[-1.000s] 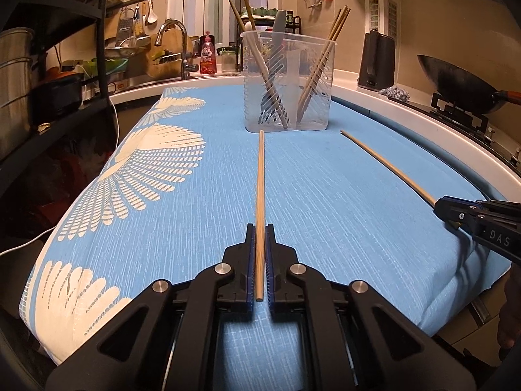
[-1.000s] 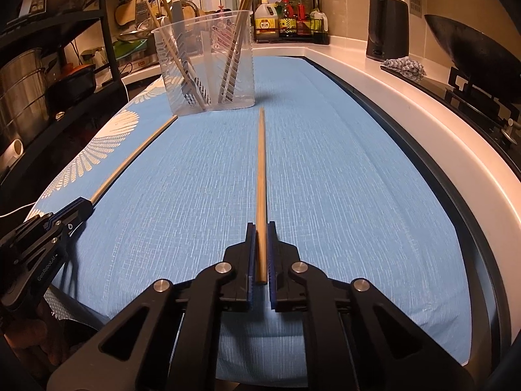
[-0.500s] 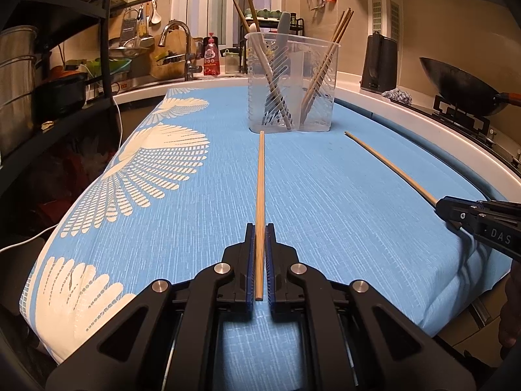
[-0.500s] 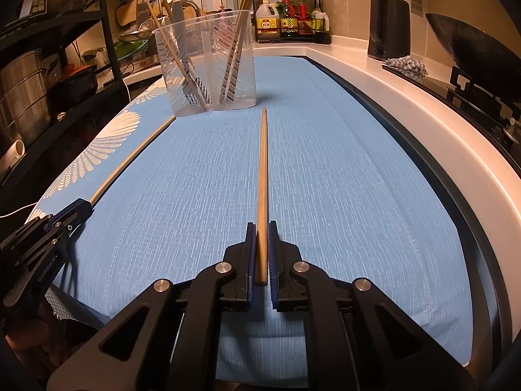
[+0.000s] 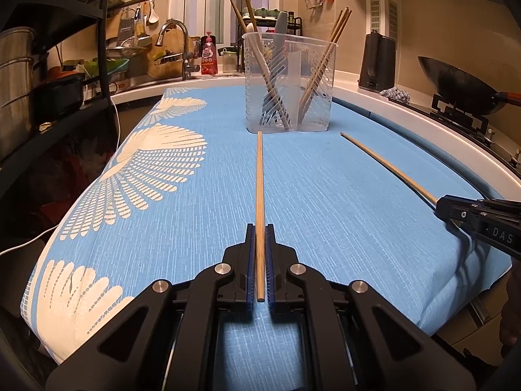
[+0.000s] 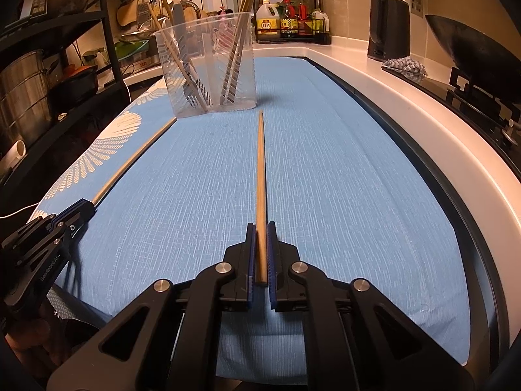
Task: Organize utensils
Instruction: 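Close the left tool on a chopstick while the right tool grasps another chopstick, then lift both held chopsticks and carry them above the clear container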
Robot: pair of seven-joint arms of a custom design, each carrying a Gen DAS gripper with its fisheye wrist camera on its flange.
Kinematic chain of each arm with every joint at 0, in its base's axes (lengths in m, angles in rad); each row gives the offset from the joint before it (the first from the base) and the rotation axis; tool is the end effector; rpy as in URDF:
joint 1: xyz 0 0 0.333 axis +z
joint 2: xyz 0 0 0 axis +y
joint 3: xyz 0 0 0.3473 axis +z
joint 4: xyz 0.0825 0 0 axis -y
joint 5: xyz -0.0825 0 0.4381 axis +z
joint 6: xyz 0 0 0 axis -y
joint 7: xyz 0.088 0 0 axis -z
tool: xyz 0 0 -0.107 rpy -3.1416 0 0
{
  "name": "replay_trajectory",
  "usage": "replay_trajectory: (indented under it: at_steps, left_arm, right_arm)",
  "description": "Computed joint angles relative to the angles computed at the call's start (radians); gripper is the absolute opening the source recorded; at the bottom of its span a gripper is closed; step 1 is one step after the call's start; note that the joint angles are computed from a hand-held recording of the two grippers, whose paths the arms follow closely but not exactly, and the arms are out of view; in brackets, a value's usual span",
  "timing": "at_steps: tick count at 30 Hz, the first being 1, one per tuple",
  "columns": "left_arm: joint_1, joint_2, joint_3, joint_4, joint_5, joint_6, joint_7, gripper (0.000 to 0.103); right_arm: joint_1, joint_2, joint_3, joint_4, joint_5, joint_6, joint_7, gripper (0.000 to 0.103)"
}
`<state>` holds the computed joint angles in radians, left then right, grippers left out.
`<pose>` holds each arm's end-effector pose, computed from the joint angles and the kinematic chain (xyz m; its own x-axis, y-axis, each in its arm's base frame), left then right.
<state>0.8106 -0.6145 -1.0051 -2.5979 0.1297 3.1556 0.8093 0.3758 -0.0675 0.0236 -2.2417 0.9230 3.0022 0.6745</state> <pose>0.4770 -0.1326 0.4609 0.2624 -0.9648 0.0182 -0.5081 -0.1542 -0.8474 0.5645 0.1759 0.4733 0.4524 -0.8877 -0.0857 -0.5946 -0.2285 -0.7709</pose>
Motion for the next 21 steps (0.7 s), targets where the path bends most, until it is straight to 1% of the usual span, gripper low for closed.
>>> replay_trajectory:
  at_steps: [11, 16, 21]
  left_arm:
    - [-0.044, -0.054, 0.052, -0.021, -0.029, 0.029, 0.023, 0.006]
    - [-0.05, -0.076, 0.076, -0.018, -0.054, 0.044, 0.052, 0.006]
    - [-0.048, -0.086, 0.1, -0.002, -0.081, 0.056, 0.088, 0.006]
  right_arm:
    - [0.044, -0.067, -0.039, -0.005, 0.185, 0.004, -0.187, 0.007]
    - [0.062, -0.093, -0.061, 0.02, 0.247, -0.001, -0.261, 0.007]
    - [0.07, -0.108, -0.07, 0.054, 0.302, -0.009, -0.324, 0.007]
